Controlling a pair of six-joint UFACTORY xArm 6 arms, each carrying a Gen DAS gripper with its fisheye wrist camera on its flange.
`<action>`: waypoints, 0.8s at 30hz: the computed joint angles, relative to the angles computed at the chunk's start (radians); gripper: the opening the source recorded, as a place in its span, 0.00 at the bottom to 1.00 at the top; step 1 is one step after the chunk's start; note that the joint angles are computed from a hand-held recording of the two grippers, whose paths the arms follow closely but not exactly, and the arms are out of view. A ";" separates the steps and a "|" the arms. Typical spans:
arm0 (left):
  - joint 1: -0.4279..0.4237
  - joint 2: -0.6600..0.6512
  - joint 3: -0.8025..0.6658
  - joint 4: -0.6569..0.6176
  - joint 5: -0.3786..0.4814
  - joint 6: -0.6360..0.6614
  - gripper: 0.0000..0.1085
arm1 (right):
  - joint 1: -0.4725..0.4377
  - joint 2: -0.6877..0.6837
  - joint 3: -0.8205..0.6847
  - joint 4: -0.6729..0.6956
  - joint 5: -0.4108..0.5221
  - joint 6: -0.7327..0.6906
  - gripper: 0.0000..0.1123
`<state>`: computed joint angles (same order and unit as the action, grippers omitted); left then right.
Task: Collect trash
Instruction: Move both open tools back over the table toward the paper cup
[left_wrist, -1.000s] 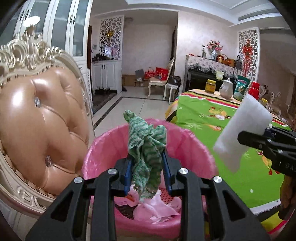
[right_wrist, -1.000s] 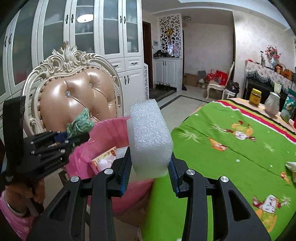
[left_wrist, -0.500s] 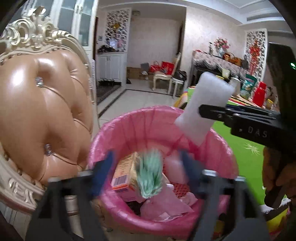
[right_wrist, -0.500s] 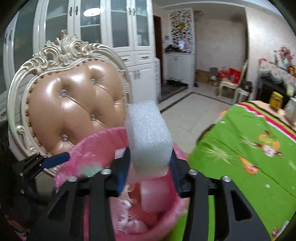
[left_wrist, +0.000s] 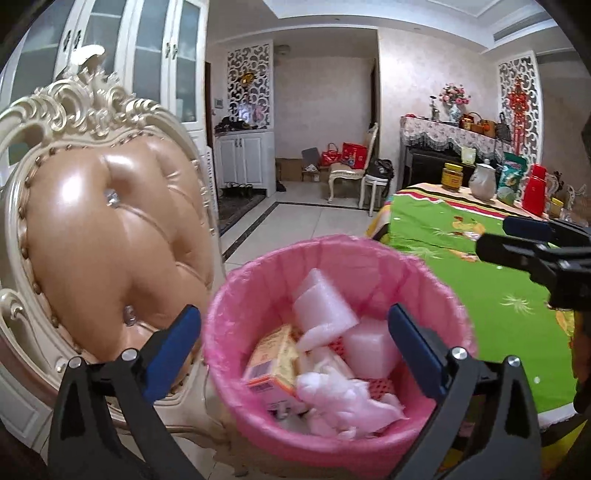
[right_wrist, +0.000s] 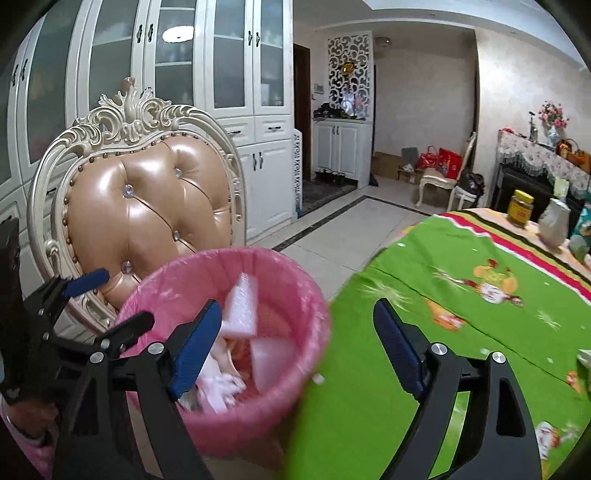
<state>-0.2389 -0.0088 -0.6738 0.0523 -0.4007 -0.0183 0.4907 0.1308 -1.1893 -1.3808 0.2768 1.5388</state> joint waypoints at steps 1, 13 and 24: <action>-0.010 -0.006 0.001 0.025 0.004 -0.019 0.90 | 0.001 -0.039 0.040 -0.025 0.012 0.015 0.71; -0.293 -0.006 -0.031 -0.139 0.045 0.160 0.90 | -0.051 -0.468 0.456 -0.101 0.161 0.105 0.73; -0.589 0.171 -0.230 -0.397 0.062 0.369 0.90 | -0.237 -0.876 0.808 0.114 0.243 -0.058 0.75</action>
